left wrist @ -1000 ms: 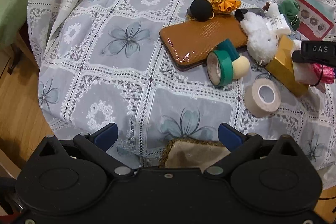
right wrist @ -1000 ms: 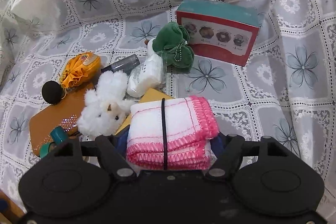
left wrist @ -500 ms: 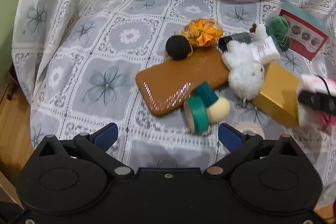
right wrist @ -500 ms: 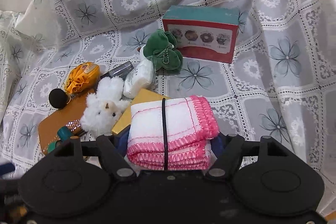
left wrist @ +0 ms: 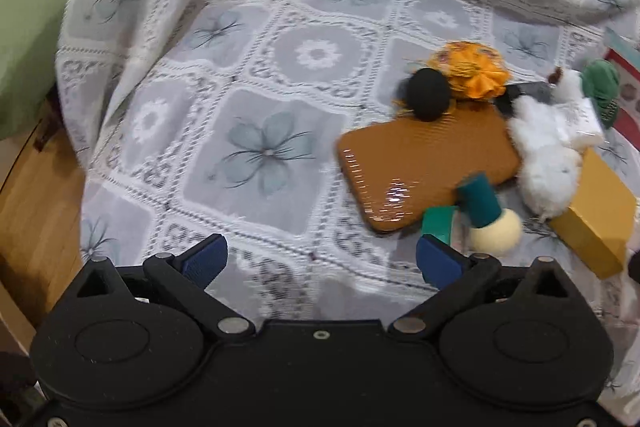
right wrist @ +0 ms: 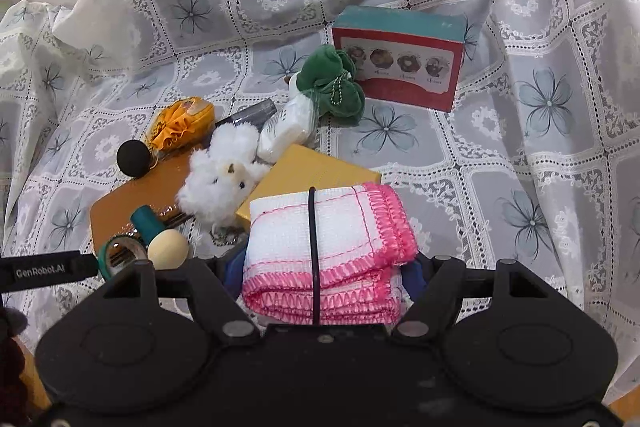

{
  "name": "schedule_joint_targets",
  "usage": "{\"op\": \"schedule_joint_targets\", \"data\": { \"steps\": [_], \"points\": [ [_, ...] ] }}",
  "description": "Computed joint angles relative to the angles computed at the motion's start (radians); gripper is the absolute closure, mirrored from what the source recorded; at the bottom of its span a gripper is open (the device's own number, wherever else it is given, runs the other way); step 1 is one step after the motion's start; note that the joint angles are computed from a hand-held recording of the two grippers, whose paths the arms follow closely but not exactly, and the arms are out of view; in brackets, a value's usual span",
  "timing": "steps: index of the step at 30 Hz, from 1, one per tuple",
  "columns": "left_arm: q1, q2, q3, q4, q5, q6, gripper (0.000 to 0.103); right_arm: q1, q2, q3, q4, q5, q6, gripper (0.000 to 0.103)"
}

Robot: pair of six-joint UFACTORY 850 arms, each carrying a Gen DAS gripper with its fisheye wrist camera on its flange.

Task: Organize soft objects
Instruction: 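Grasp the green tape roll with the left gripper while right holds towel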

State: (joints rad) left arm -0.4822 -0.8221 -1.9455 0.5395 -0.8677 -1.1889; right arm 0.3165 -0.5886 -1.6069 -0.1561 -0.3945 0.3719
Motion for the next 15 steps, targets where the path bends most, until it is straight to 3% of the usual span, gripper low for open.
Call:
{"op": "schedule_joint_targets", "data": {
  "steps": [9,15],
  "points": [
    [-0.003,0.060,0.108,0.024,0.067,-0.072,0.008,0.002,0.019,0.023,0.003,-0.012,0.006,0.032],
    [-0.002,0.066,0.120,-0.054,0.128,-0.012,0.009,0.004,0.034,0.044,0.019,-0.009,-0.008,0.032]
  ]
}}
